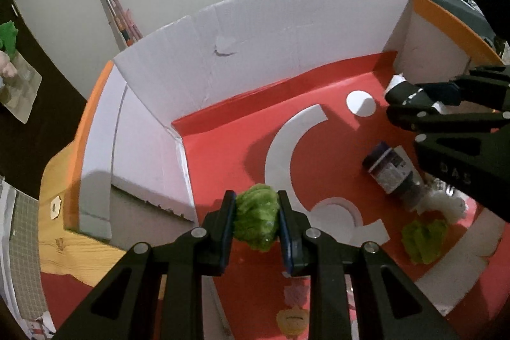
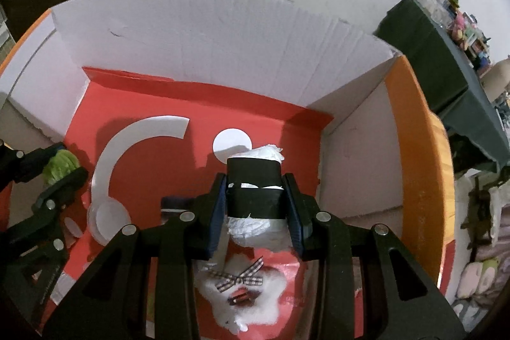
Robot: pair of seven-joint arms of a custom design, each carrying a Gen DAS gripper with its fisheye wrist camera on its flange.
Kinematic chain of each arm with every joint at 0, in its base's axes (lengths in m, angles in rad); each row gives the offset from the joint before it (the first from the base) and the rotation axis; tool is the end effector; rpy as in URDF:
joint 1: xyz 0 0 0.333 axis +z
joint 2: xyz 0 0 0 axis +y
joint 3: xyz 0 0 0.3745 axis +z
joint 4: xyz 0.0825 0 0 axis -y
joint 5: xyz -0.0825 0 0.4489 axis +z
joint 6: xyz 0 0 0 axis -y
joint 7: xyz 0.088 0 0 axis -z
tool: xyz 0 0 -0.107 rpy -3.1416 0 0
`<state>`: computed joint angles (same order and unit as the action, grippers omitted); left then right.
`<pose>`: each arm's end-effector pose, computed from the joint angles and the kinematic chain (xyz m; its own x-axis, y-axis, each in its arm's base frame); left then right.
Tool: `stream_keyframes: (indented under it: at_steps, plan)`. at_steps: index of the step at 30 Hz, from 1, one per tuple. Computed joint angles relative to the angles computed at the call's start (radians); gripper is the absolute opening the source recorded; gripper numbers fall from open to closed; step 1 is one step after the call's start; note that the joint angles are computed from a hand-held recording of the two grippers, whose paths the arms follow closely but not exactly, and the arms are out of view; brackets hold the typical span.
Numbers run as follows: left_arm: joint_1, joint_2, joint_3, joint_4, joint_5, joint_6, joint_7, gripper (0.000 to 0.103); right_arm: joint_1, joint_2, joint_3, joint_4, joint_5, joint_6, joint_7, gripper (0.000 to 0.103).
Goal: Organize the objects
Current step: 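Lower both held items into the box and open both tools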
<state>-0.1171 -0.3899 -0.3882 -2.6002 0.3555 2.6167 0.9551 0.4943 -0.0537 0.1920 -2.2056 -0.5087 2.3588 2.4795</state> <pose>0.4057 -0.2353 0.4299 -0.1228 -0.9780 -0.1686 -0.8654 0.1887 -0.4642 0.4613 0.3709 0.4481 0.0718 -0.9851 0.1563 -0.9049 -0.1302 -0.4053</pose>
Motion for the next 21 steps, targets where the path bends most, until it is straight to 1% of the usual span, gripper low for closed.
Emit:
stream_keyframes:
  at_steps: [5, 9, 14, 21]
  plan:
    - [0.003, 0.028, 0.000, 0.012, 0.012, -0.012, -0.007, 0.026, -0.003, 0.016, -0.006, 0.009, 0.030, -0.015, -0.033, 0.033]
    - [-0.008, 0.044, 0.015, 0.015, 0.002, -0.016, -0.004, 0.026, -0.002, 0.032, -0.008, 0.016, 0.059, -0.024, -0.072, 0.033]
    - [-0.018, 0.038, 0.030, 0.010, -0.020, -0.011, 0.006, 0.026, -0.003, 0.034, -0.012, 0.013, 0.071, -0.009, -0.076, 0.033]
    - [-0.016, 0.023, 0.029, 0.000, -0.031, -0.007, 0.019, 0.027, -0.005, 0.020, -0.011, 0.002, 0.089, -0.007, -0.093, 0.033]
